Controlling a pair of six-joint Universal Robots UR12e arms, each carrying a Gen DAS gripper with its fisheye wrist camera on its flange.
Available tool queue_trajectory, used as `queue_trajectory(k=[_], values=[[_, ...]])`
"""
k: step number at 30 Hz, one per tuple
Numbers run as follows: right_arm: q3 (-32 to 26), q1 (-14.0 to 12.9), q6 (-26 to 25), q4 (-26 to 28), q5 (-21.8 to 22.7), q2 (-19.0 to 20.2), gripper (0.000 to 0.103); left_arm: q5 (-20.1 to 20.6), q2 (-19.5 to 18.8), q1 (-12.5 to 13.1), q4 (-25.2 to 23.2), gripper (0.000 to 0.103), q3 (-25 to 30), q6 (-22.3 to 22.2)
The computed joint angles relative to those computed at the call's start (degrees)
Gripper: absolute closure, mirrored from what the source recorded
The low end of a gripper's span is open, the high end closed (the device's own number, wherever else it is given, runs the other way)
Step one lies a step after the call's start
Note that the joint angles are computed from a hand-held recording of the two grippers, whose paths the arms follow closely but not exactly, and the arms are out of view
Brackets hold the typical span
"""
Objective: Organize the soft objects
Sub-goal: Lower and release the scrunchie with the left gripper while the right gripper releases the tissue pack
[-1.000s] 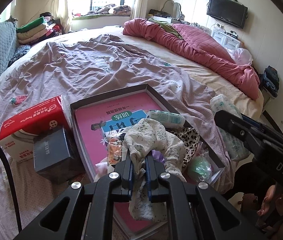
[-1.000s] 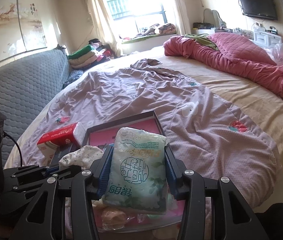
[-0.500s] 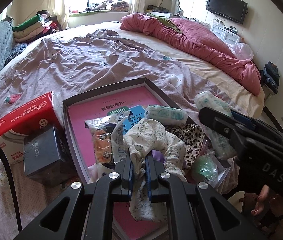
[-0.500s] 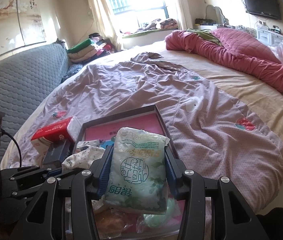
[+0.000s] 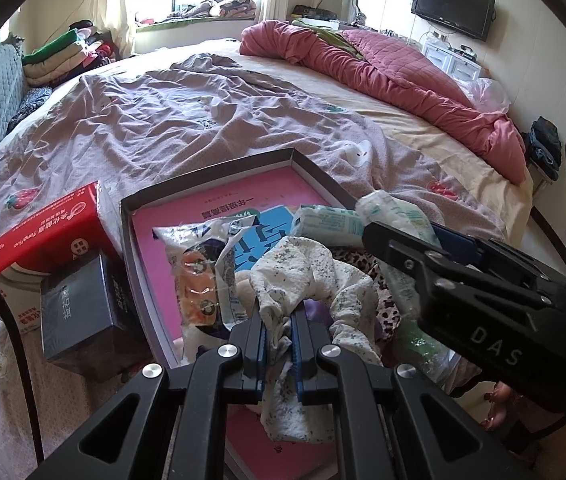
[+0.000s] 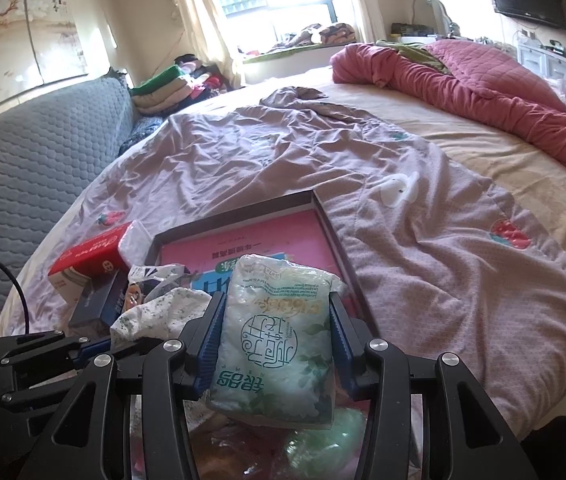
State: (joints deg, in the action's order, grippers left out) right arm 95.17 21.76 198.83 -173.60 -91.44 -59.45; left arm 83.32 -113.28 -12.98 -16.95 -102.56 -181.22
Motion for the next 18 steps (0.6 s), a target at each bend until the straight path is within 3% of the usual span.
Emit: queue_trajectory(k=[18], values=[[-1.2,0.1,0.5,2.7,1.2,1.5,0.051,0.2,-0.2,0.3,0.0,0.092,-0.1,-0.3]])
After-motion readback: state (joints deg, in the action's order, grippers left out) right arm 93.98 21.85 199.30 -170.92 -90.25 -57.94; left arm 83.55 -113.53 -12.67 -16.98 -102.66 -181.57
